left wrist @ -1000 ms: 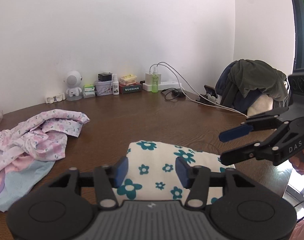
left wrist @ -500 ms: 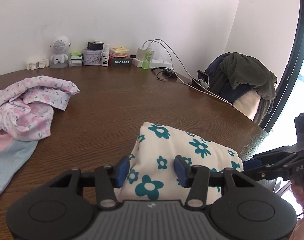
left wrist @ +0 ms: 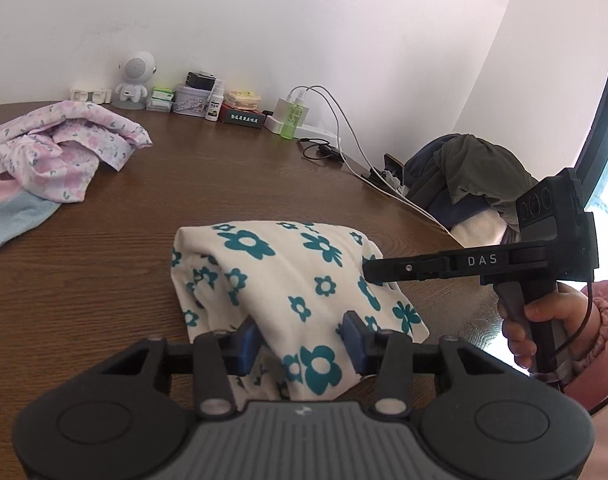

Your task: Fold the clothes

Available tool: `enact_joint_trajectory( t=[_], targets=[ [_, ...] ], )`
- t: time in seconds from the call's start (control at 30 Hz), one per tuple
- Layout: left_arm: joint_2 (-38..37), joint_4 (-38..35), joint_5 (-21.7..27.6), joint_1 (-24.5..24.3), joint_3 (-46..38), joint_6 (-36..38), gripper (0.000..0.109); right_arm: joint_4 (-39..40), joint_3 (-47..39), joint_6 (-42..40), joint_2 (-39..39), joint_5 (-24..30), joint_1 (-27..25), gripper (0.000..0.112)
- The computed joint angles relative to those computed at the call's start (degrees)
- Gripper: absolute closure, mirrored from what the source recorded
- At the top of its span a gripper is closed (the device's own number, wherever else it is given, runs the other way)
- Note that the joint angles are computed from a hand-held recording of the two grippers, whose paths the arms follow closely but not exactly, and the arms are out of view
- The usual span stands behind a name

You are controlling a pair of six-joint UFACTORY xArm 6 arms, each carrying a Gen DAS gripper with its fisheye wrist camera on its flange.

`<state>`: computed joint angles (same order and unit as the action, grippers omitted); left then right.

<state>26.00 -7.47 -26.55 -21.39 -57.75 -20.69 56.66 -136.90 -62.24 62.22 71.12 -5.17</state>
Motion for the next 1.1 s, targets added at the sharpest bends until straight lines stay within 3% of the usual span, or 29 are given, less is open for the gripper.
enact_joint_trajectory(
  t=[0.13,0.2,0.27,0.3,0.33,0.37,0.4,0.47,0.6,0.83,0.97,1.1],
  targets=[
    [0.31,1.63,-1.91,0.60,0.44,-2.96,0.065,4.01,6.67,-2.08,-3.60,-2.42,-0.84,0.084],
    [-0.44,-5.07,-3.06,-1.07,1.16,2.11,0.056,6.66,12.22,-5.31,-7.09,-4.27,-1.22,0.077],
    [-1.34,-15.82,-5.64,-4.09,1.80,10.64,0.043,8.72,17.79,-9.78,-10.92,-6.31,-1.36,0.057],
    [-1.67,-20.71,-7.36,-5.58,1.98,14.32,0.030,9.63,20.47,-11.98,-12.81,-7.48,-1.30,0.052],
    [-1.92,-25.15,-9.24,-7.00,2.07,17.56,0.018,10.52,22.89,-14.07,-14.54,-8.54,-1.24,0.039],
    [-2.08,-29.03,-10.61,-8.18,1.91,20.01,0.012,11.13,24.69,-15.66,-15.83,-9.16,-1.17,0.027],
    [-2.17,-32.62,-11.84,-9.26,1.62,22.13,0.006,11.33,26.14,-17.00,-16.91,-9.48,-1.07,0.022],
    [-2.20,-40.77,-12.29,-11.41,0.07,27.06,0.006,11.38,28.79,-19.27,-18.90,-10.04,-0.74,0.010],
    [-1.02,-56.49,-12.64,-15.15,-4.83,38.67,0.006,11.77,33.88,-21.93,-22.42,-11.35,-0.04,0.010],
    [-0.67,-64.73,-14.47,-17.85,-6.89,44.24,0.006,17.04,42.31,-24.99,-27.63,-13.90,-0.37,0.010],
    [-0.43,-66.60,-16.09,-18.95,-6.89,43.36,0.006,18.24,46.03,-24.78,-30.26,-22.95,1.45,0.010],
    [-0.68,-67.61,-16.37,-19.47,-6.16,42.18,0.006,13.00,42.58,-19.97,-28.13,-18.93,0.50,0.009]
  ],
)
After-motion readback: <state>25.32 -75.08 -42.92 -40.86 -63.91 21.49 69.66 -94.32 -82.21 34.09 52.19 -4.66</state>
